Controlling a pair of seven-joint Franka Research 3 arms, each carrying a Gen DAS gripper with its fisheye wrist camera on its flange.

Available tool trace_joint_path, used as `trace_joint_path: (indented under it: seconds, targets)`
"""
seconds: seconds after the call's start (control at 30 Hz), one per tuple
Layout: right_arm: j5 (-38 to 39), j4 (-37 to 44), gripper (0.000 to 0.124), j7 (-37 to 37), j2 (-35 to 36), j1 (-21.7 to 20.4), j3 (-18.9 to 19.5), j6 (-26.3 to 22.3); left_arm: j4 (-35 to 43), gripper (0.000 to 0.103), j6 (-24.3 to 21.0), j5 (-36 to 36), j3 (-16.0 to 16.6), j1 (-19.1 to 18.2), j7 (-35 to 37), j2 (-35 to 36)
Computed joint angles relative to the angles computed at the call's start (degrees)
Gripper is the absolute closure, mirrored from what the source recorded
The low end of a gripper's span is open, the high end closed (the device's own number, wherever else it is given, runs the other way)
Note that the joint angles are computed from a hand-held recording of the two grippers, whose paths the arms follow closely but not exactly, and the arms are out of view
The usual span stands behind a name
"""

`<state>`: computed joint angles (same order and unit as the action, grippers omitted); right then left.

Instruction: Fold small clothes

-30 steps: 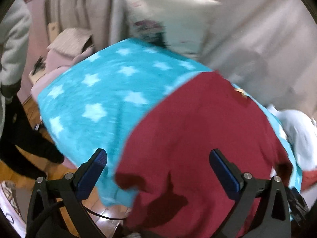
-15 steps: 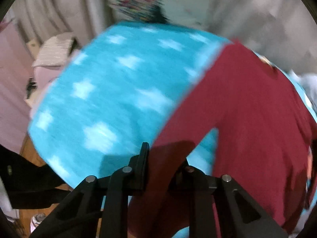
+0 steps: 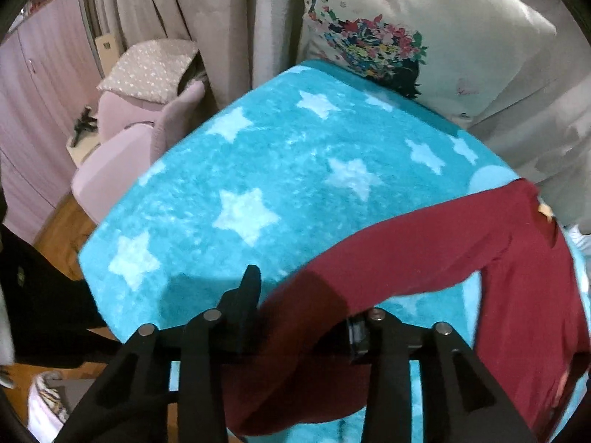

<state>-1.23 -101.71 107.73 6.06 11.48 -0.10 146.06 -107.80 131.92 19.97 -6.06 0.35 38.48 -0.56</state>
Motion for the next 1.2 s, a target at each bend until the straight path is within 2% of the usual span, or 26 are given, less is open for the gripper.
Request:
trace_joint_path:
  seconds: [0.13,0.23,0.3,0.4,0.6,0.67,0.7,0.8,1.0,1.07,1.1,1.2]
  targets:
    - [-6.49,-2.94,0.024,6.77,-2.91,-2.67,-2.93,0.01,-2.87,0.058,0.5,1.18,-0.93,-0.87,-2.6,-3.08]
    - [-6.1,-2.95,0.024,6.95,-2.36,-5.44,-3.82,-0.9,-4.73,0.057,-1.8,2.28,-1.97,-1.58,-7.12,-5.83]
    - [-1.92,-3.16,0.024,4.22,-1.87,-7.22,-4.05,-1.79,-6.3,0.056,-2.94,2.2,-2.56,-2.12,-9.77,-8.01]
    - [9.2,-4.39,0.024,-5.3,-2.12,-9.58,-3.61,-4.06,-7.64,0.056,-4.71,2.76,-3.61,-2.91,-13.05,-10.2]
    - [20.25,-9.59,0.026,-19.42,-5.33,-9.99,-2.7,-8.95,-7.53,0.055,-4.5,3.26,-5.77,-5.51,-17.05,-11.06]
    - [24.69,-9.26,0.056,-25.18,-5.14,-9.77,-2.58,-13.33,-5.4,0.055,-3.96,3.74,-6.41,-6.52,-17.36,-9.13]
    - [26.2,-7.98,0.088,-27.67,-4.41,-9.93,-2.76,-16.45,-4.49,0.055,-3.81,3.94,-6.53,-6.96,-17.35,-8.36]
    - [31.87,-5.41,0.111,-32.14,-3.21,-11.9,-4.17,-18.21,-1.77,0.055,-2.95,4.82,-6.97,-8.41,-17.29,-6.13]
    - [34.56,0.28,0.113,-25.77,-0.07,-18.21,-8.1,-9.28,2.33,0.055,-2.91,6.25,-7.29,-10.74,-17.13,-2.97]
    - [30.69,3.33,0.116,-21.21,2.68,-19.34,-8.85,-6.86,2.76,0.055,-3.22,6.27,-7.17,-11.24,-16.97,-2.65]
    - [27.51,4.78,0.12,-18.56,3.96,-19.54,-9.17,-6.52,2.6,0.055,-3.13,6.12,-7.1,-11.44,-16.88,-2.77]
    - [29.73,7.19,0.121,-18.27,5.79,-21.6,-7.88,-7.59,2.37,0.054,-3.52,6.03,-7.02,-11.84,-16.75,-3.06]
